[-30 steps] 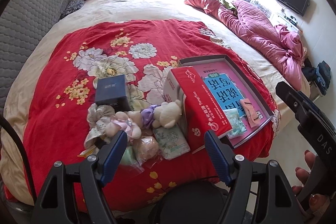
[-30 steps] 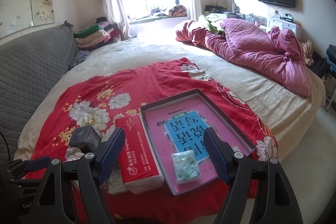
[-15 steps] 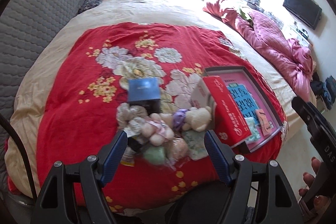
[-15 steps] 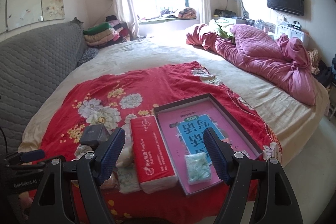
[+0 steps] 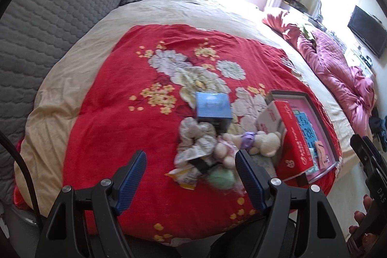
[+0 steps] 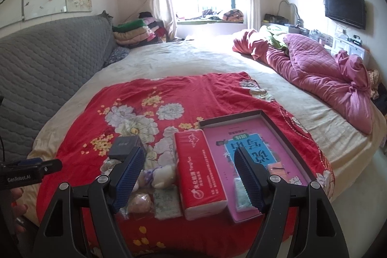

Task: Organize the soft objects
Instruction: 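Grasp the white floral cloth with left tool while right grasps the beige plush bunny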

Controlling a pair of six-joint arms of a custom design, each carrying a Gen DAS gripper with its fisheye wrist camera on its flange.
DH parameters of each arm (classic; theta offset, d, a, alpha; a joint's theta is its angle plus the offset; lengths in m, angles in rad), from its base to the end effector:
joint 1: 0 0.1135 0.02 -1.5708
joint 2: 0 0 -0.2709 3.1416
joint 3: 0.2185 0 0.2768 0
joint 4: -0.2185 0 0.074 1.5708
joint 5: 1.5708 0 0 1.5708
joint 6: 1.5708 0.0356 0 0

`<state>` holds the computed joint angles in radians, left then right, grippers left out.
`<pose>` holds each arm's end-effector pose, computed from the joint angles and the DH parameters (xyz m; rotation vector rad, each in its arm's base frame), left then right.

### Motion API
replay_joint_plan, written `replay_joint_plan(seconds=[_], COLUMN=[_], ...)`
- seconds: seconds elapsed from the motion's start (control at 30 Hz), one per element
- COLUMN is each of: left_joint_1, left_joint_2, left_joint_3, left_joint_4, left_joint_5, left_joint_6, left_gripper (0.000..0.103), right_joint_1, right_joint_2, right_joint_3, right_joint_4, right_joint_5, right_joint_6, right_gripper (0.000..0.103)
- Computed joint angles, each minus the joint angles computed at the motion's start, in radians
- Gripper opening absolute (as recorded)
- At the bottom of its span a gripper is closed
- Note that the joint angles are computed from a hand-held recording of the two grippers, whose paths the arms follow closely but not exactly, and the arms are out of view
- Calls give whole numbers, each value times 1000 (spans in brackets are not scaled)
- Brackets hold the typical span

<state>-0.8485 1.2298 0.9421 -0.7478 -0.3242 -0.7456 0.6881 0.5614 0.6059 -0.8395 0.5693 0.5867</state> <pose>0.1807 -0.1880 0.2570 0.0168 2.5368 -0.2075 0.1132 0.0682 0.2555 0.1512 2.2108 0.0176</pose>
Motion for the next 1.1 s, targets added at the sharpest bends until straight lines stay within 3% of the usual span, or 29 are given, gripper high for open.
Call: replay_joint_plan(seconds=[0.4, 0.67, 0.87, 1.1], left_joint_1=[56, 73, 91, 134], left_joint_2=[-45, 2, 67, 183], left_joint_3=[-96, -175, -206, -217], left_joint_4=[25, 113, 192, 322], left_joint_5=[27, 43, 84, 149], left_joint_6=[27, 44, 67, 96], left_gripper=[75, 75, 75, 75], right_joint_1=[97, 141, 169, 179], right_joint_2=[108, 193, 309, 562], right_joint_3=[-1, -33, -60, -57], right_joint_4=[47, 120, 226, 429], right_joint_5=[25, 17, -30, -124], right_joint_6=[29, 33, 0, -42], right_gripper=[78, 78, 78, 78])
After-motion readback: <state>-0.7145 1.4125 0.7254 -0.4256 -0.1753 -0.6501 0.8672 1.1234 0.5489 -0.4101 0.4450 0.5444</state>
